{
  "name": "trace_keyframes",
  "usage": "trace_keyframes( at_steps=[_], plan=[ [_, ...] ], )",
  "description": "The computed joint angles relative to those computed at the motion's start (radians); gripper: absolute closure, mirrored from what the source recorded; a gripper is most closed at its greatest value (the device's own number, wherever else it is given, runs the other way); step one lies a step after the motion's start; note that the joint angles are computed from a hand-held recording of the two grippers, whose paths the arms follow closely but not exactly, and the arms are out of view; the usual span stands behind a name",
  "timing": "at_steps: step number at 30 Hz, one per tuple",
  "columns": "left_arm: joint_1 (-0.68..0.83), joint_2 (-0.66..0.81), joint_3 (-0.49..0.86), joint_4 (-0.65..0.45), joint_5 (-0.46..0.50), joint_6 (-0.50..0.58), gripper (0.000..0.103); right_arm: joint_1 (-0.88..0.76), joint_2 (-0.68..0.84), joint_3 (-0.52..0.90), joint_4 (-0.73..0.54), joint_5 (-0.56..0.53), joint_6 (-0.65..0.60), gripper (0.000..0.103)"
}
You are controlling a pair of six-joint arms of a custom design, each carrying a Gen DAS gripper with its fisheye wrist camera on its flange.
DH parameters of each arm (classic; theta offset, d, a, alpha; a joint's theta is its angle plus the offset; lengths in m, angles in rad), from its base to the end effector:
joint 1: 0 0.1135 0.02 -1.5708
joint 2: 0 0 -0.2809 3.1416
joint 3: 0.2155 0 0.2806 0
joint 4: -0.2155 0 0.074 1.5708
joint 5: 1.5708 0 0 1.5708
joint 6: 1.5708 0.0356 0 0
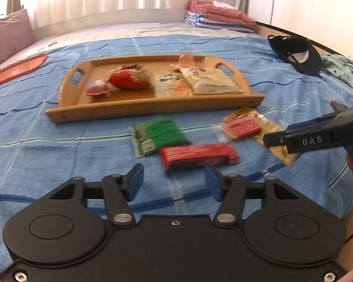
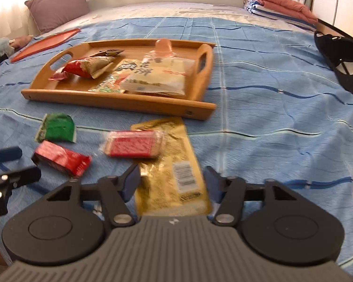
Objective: Organize snacks
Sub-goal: 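Grasp the long red biscuit bar with the left tool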
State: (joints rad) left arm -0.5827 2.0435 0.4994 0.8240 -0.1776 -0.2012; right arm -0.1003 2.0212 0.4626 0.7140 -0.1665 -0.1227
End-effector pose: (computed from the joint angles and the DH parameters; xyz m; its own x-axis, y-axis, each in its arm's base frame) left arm 0.2516 -0.1583 0.0193 -0.6256 0.1767 -0.7599 0.3120 0.9494 -0.0361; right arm 0.2773 -0.0220 0.0114 -0.7370 -0.0471 -0.6742 -0.1017 0.9939 0.0417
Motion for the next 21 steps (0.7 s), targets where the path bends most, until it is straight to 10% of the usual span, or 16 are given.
trace_keyframes(
  at_steps=[3,13,21],
  plan=[
    [-0.031,0.022,0.032,0.013,-0.013,-0.009,0.017,-0.043,-0.023,-0.027,0.005,-0.03,-0.031,0.034],
    [-0.069,0.113,0.24,-0.179,-0.061,-0.074,0.007,-0.103,0.0,-0.069,0.091,-0.104,-0.139,0.029],
    [-0.052,0.123,0.245,-0.177,-0.038,-0.058,0.037,-0.08,0.027,-0.048,0.092,-0.132,-0.174,0.019]
  ],
)
